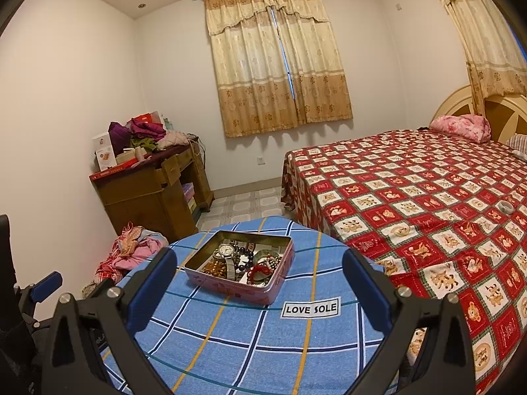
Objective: Organize jewelry
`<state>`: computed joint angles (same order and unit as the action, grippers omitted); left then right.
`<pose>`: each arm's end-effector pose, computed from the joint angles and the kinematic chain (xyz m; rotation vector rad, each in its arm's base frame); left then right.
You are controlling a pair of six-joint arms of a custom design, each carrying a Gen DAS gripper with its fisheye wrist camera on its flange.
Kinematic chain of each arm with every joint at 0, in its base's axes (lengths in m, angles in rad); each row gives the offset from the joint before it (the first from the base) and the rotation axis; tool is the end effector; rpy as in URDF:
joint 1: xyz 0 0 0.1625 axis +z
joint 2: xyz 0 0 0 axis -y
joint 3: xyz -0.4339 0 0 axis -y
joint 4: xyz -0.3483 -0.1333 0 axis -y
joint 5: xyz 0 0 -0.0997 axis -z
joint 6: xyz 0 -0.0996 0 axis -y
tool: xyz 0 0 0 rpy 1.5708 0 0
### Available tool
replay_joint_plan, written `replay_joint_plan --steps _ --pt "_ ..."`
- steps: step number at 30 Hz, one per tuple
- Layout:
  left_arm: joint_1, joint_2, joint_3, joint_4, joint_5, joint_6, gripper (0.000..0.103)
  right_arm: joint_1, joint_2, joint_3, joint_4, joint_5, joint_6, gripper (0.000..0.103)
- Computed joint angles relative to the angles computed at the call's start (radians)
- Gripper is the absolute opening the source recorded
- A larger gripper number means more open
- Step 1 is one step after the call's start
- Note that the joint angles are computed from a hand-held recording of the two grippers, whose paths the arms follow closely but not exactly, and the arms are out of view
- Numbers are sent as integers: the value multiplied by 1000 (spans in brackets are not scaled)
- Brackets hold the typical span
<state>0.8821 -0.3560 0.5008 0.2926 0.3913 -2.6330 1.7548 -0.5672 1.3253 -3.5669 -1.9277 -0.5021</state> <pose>-0.2985 -0.7173 0.1571 0.3709 1.8674 -1.2155 0.2322 -0.7091 0.2199 0.4741 -2.1683 1.4857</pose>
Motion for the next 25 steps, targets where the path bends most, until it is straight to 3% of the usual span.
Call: replay_joint_plan --steps 4,10,13,16,25 --pt "3 14 -23 -9 -16 13 85 0 -2 3 -1 0 3 103" --pt "13 85 -186 188 1 -121 85 0 1 0 0 2 -9 103" --pt "14 72 -164 203 36 -156 85 -1 0 1 7 5 -4 103" --pt "12 60 -135 169 27 -136 85 2 2 -5 16 2 0 103" --pt "14 107 -235 239 -2 -140 85 3 5 -7 22 -10 8 103"
